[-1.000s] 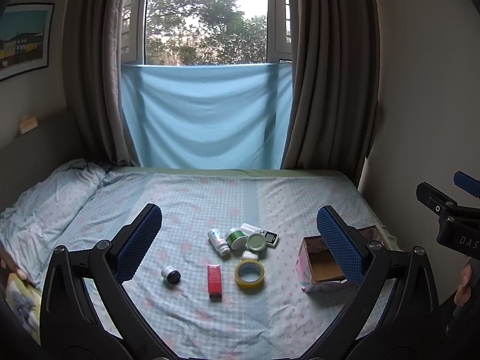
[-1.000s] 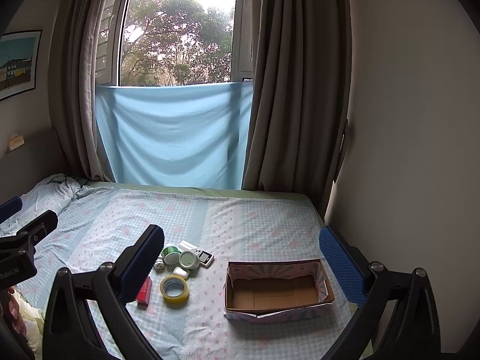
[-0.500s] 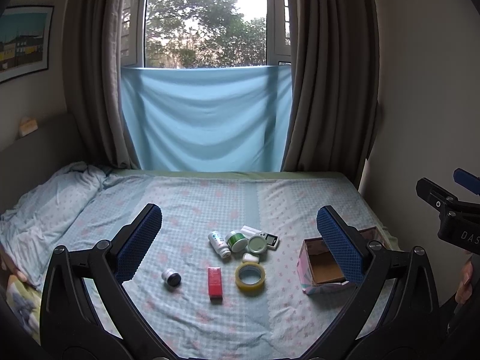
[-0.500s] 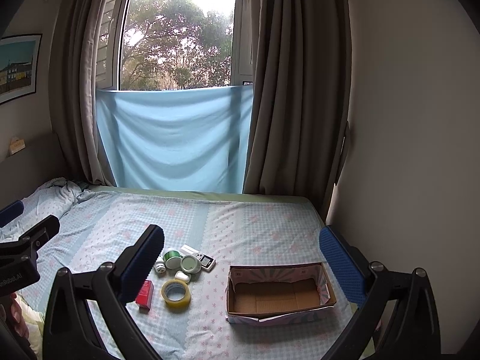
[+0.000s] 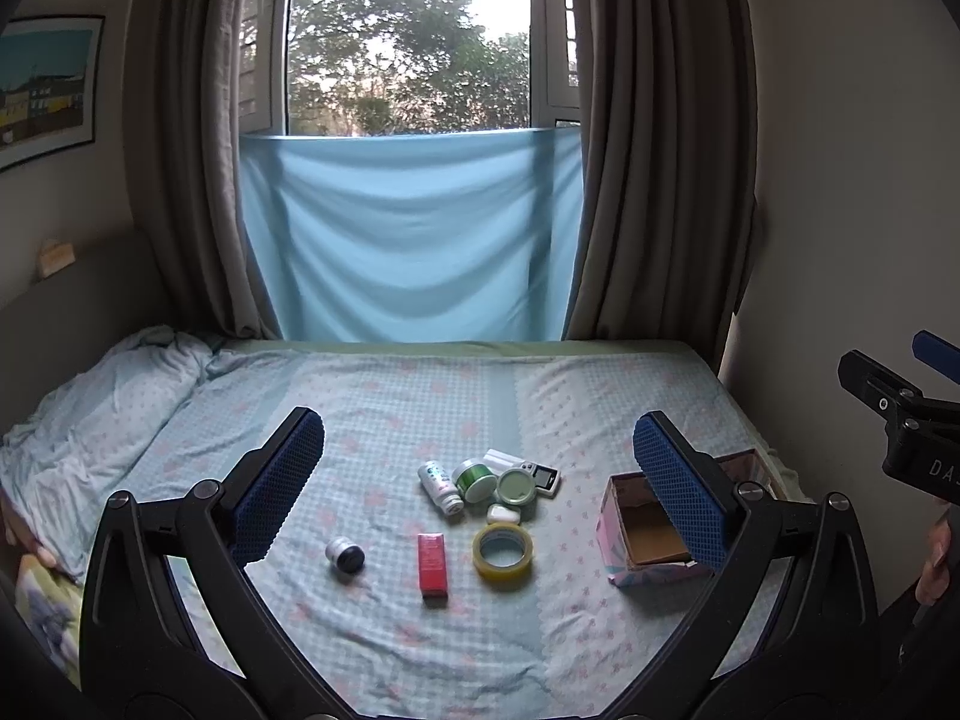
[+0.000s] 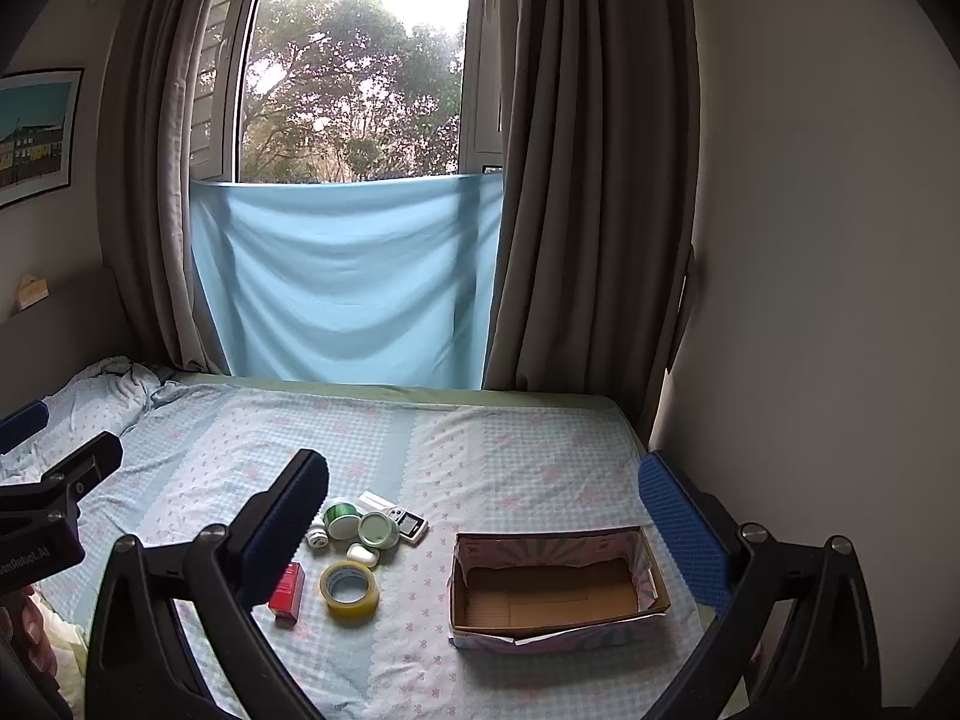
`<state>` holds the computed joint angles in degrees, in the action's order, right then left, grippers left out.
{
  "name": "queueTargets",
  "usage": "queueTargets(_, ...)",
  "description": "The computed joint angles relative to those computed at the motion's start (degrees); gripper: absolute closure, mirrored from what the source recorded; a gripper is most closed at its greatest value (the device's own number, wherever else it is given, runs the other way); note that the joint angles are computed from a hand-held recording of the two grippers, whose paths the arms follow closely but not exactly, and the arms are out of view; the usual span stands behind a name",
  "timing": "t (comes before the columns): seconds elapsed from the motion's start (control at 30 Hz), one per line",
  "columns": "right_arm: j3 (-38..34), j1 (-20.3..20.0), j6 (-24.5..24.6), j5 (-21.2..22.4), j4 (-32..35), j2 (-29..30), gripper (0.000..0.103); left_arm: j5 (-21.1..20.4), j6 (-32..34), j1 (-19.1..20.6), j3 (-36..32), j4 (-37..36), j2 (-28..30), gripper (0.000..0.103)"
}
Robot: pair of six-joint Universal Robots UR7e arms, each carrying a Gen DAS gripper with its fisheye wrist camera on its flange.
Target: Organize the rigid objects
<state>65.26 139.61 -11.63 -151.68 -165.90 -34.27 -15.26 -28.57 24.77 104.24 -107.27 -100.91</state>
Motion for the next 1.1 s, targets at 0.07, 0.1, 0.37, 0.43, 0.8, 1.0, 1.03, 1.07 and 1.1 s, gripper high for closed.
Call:
queueTargets(0.07, 0.2, 0.0, 0.1, 0.0, -0.1, -0.1, 0.0, 0.0, 0.0, 0.0, 0.1, -0.1, -0.1, 0.0)
queueTargets(0.1, 0.2, 0.0, 0.1, 0.0, -0.1, -0.1, 0.0, 0.0, 0.1, -0.1, 0.2, -0.1, -0.1, 0.0)
queueTargets(0.37, 0.3, 0.0, 0.2, 0.0, -0.3, -0.1, 0.0, -0.1, 0.5, 0.0, 0.4, -0.6, 0.0, 0.0)
queueTargets(0.43, 0.3, 0.0, 0.1, 0.1, -0.4, -0.1, 0.0, 0.0, 0.5, 0.0, 0.4, -0.5, 0.0, 0.0)
queueTargets(0.8, 0.6, 0.2, -0.1, -0.1, -1.1, -0.1, 0.0, 0.2, 0.8, -0.1, 0.7, -1.1, -0.1, 0.0)
queueTargets(1.0, 0.6, 0.2, 0.0, 0.0, -1.1, -0.1, 0.0, 0.1, 0.8, -0.1, 0.6, -1.1, -0.2, 0.0)
queueTargets(1.03, 0.7, 0.2, 0.0, 0.0, -1.1, -0.2, 0.0, 0.1, 0.6, -0.1, 0.6, -0.9, -0.2, 0.0)
queueTargets(1.07, 0.6, 0.2, -0.1, 0.0, -1.2, -0.2, 0.0, 0.2, 0.4, -0.2, 0.6, -0.7, -0.2, 0.0)
queueTargets(1.1, 0.7, 0.3, -0.2, 0.1, -1.4, -0.2, 0.0, 0.2, 0.3, -0.2, 0.6, -0.5, -0.2, 0.0)
